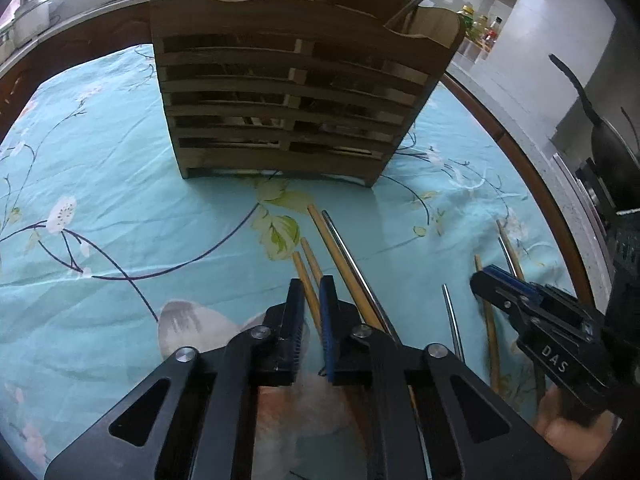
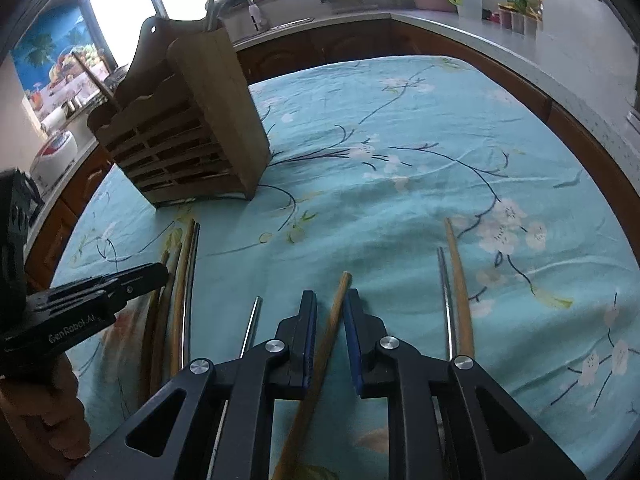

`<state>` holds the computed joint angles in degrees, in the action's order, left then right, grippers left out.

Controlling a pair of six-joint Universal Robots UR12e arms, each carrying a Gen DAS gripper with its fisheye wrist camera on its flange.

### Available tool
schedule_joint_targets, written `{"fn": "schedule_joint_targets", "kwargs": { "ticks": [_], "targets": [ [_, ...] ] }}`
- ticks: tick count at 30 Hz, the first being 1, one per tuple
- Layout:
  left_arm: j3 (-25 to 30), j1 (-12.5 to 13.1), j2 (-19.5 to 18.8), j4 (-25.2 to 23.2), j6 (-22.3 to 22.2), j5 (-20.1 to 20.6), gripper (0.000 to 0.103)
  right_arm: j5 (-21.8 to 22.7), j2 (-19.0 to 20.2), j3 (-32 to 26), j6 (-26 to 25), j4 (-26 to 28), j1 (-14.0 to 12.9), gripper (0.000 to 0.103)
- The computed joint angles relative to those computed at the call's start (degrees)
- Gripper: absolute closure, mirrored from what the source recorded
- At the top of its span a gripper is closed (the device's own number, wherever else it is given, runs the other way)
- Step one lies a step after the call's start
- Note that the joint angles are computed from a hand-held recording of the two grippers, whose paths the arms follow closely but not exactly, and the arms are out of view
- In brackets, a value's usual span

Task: Organize utensils
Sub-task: 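Grasp a bamboo chopstick with the left gripper while the right gripper grasps another bamboo chopstick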

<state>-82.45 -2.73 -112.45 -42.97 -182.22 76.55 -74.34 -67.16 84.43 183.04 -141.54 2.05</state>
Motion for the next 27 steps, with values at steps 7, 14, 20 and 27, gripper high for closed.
{"fn": "schedule_joint_targets", "kwargs": {
  "ticks": [7, 14, 20, 27],
  "targets": [
    [-0.67, -0.27, 0.43, 0.25, 2.73, 1.37, 0.096, 2.15, -0.27, 0.6, -0.14, -0.25, -0.78, 0.086],
    [0.33, -1.58, -0.1, -0.11, 5.0, 5.52, 0.097, 1.04, -0.07, 0.45, -0.77, -0.71, -0.31, 0.086],
    [-1.13, -1.31, 1.14, 1.03, 3.67, 4.66, 0.098, 1.7, -0.24, 0.11, -0.44, 0.59, -0.36, 0.097],
    [-5.77, 0.75, 6.13, 7.69, 1.34, 0.06, 0.099, 6.34, -3.46, 2.37, 0.57, -3.5, -0.96, 0.098]
  ]
}}
